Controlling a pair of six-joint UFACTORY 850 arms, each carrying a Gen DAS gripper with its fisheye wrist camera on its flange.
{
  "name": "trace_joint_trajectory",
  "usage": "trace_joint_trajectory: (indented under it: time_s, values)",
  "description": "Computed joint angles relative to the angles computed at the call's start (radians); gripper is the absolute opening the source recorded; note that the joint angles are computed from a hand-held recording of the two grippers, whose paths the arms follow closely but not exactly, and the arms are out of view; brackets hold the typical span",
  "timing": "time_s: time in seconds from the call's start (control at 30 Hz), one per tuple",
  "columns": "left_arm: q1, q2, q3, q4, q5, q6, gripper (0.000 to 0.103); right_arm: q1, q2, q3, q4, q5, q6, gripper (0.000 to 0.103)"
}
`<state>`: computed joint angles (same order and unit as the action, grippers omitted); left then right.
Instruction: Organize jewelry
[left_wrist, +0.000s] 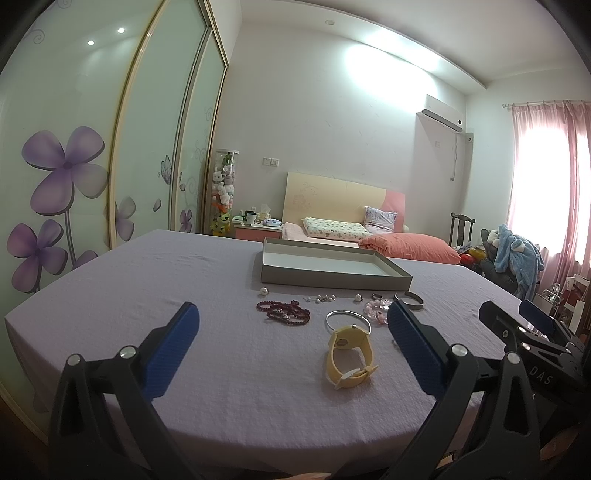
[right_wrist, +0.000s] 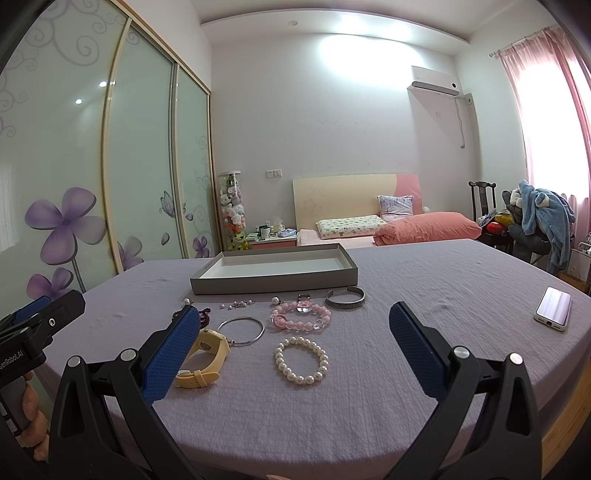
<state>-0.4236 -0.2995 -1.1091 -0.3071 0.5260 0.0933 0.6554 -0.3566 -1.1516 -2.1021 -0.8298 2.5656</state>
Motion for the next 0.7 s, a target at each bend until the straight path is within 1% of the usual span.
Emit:
trace_joint_trajectory:
  time_s: [0.7]
  values:
    - [-0.001, -0.005, -0.004, -0.002, -0.001, 0.001, 0.099, -0.002, -0.003, -0.004, 0.004, 0.007, -0.001, 0.101]
